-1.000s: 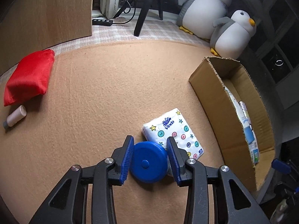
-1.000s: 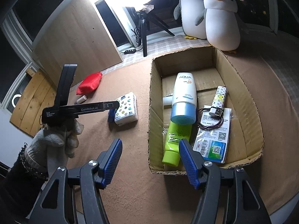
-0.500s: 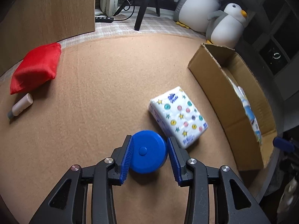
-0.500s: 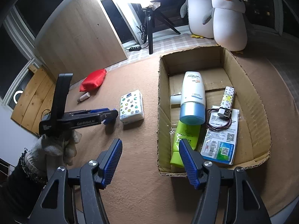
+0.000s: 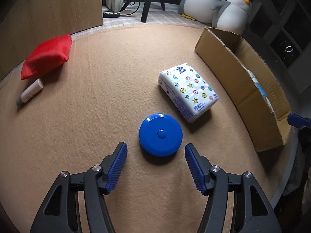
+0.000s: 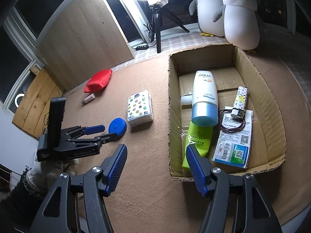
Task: Organize objects
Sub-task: 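Lift the blue tape measure with the left tool and carry it over the box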
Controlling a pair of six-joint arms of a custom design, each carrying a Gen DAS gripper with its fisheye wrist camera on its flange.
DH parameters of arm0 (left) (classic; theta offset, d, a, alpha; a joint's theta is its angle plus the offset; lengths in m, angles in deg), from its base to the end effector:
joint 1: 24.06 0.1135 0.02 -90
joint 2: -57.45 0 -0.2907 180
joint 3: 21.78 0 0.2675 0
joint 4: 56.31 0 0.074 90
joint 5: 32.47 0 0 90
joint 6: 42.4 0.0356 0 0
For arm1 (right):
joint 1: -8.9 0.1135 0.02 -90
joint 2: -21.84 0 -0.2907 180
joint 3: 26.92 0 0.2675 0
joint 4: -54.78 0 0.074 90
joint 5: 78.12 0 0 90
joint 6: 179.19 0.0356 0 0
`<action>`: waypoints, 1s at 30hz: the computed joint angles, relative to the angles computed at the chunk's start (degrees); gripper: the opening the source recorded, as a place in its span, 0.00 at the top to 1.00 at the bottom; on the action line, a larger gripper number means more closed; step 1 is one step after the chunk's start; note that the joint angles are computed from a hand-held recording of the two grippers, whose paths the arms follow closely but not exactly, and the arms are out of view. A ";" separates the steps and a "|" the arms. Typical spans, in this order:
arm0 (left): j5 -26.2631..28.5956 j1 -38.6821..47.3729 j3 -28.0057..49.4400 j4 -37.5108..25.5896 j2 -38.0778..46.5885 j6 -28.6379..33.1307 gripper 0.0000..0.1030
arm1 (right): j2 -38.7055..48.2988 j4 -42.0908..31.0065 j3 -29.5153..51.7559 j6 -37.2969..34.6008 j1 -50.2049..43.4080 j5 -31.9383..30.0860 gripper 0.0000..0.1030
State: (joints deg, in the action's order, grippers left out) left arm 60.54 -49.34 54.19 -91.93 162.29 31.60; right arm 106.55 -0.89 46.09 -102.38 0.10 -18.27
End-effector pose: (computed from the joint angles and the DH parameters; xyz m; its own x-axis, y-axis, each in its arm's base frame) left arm 0.3391 -0.1622 0.1665 -0.9076 0.1242 -0.4009 0.2046 0.9650 -0.1643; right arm 0.2947 -0.0275 0.2520 -0.8747 -0.0643 -0.4804 -0.2653 0.8930 0.3636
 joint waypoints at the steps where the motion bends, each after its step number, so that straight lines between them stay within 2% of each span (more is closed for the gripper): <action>1: -0.81 -0.28 0.00 0.46 0.33 -0.14 0.37 | -0.02 -0.05 0.03 0.06 0.25 0.13 0.43; 12: -3.42 -1.04 3.20 1.26 3.55 -1.99 0.37 | -0.44 -0.69 0.18 0.73 0.53 0.08 0.42; 16: -6.46 -2.62 4.55 0.55 4.57 -0.68 0.48 | -0.75 -0.60 -0.09 1.27 0.46 0.37 0.42; 30: -7.09 -2.81 3.41 -0.13 1.72 -0.81 0.48 | -1.83 -0.84 -0.02 0.66 -1.88 -0.05 0.42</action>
